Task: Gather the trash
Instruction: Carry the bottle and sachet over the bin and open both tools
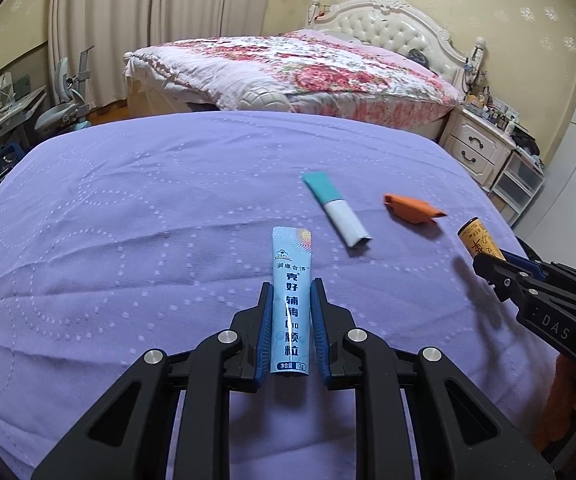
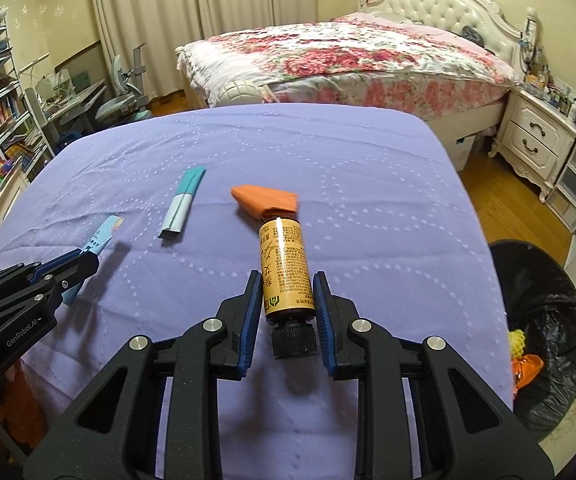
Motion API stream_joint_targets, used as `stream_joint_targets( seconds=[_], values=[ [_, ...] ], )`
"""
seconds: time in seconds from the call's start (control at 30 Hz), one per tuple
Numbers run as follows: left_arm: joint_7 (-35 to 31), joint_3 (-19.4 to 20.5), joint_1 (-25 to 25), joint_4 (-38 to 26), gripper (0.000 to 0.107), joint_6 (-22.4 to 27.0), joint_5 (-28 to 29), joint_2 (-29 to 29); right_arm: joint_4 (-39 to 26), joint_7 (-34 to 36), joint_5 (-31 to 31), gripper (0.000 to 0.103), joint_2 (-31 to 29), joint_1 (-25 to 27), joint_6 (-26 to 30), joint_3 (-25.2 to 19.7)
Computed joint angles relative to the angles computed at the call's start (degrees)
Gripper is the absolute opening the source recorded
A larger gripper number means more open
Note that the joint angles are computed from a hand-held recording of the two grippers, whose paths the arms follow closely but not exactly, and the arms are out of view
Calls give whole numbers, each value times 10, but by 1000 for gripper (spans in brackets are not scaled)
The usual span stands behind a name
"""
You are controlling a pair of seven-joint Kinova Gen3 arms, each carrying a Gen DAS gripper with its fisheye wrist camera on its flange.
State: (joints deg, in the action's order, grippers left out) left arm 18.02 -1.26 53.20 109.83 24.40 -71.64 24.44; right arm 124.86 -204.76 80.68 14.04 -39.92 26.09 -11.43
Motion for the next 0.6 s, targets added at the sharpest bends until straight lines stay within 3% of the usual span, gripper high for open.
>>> stream_joint_targets(
  seconds=[0.27,0.6],
  values=[
    [8,18,31,-24,20,20,-23,7,63,-96,45,25,-39,8,30,-20],
    [-88,30,67,-106,20,28,21,43,137,-177,59,25,-101,29,71,-44]
  ],
)
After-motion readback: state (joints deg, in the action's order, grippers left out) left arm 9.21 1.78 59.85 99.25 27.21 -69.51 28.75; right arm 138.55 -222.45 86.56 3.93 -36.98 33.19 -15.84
